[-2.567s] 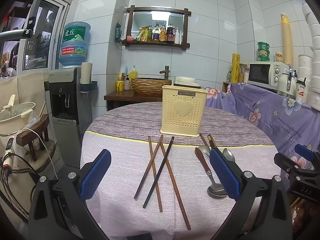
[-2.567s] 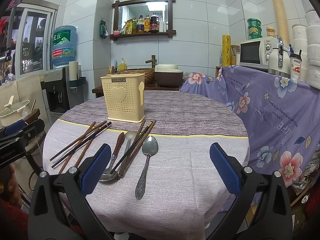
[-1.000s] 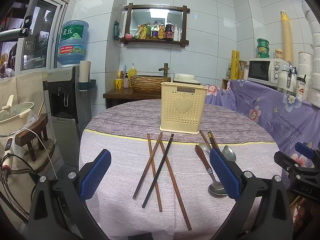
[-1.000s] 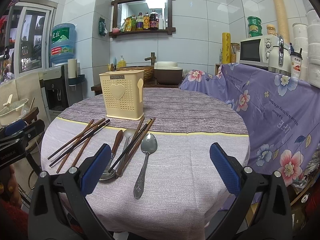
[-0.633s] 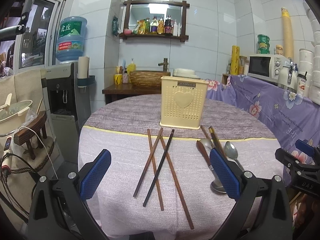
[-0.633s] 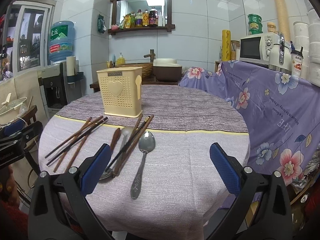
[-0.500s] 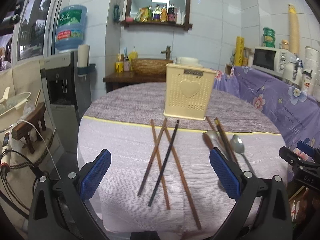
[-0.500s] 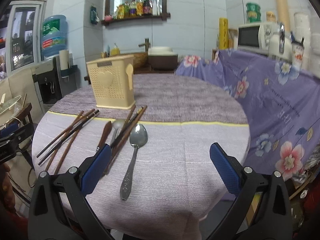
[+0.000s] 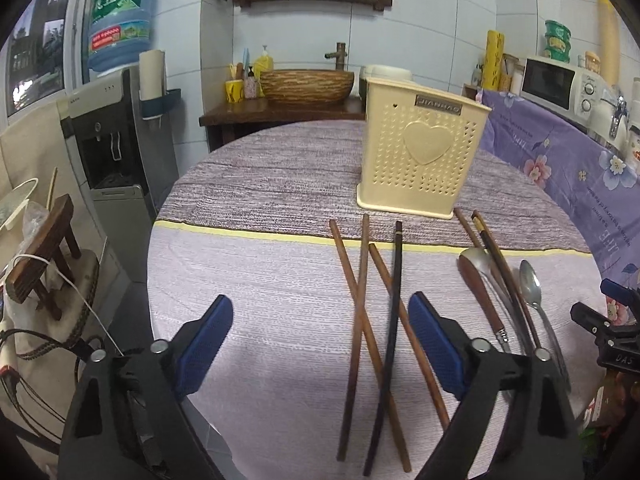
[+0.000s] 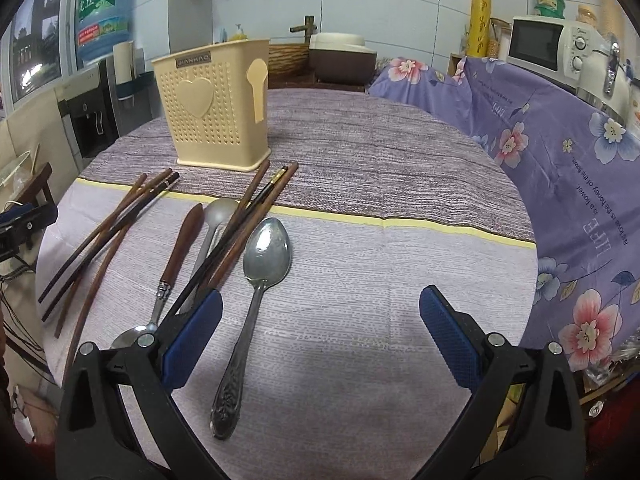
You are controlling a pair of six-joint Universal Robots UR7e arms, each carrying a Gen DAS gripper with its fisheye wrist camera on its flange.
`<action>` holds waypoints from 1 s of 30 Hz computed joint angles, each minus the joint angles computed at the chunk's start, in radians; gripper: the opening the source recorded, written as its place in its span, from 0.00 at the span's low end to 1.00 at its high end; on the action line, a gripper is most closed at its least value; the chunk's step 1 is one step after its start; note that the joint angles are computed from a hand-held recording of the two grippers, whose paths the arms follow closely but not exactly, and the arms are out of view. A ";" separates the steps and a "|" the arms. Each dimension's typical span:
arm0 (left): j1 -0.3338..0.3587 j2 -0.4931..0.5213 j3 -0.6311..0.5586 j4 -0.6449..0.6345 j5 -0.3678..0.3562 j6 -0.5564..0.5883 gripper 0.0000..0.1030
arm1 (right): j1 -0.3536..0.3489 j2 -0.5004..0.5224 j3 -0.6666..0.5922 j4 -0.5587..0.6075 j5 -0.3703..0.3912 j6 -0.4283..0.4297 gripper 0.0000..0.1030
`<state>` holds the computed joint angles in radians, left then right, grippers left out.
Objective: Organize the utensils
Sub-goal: 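Close the right gripper on a silver spoon while the left gripper grasps a brown chopstick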
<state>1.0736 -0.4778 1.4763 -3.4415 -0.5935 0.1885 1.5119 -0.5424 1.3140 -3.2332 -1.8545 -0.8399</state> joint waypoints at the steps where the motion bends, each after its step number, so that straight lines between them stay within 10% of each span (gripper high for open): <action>1: 0.006 -0.008 -0.003 0.029 -0.012 -0.014 0.77 | 0.001 0.005 -0.015 0.016 -0.008 0.007 0.95; 9: 0.029 -0.021 -0.035 0.151 -0.071 -0.076 0.59 | 0.014 0.041 -0.096 0.138 -0.050 0.043 0.87; 30: 0.049 -0.023 -0.061 0.183 -0.077 -0.075 0.58 | 0.052 0.178 -0.317 0.311 -0.150 0.103 0.60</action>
<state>1.1228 -0.5004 1.4151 -3.2586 -0.6704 0.1138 1.5641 -0.3643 0.9965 -2.9222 -2.0046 -0.7372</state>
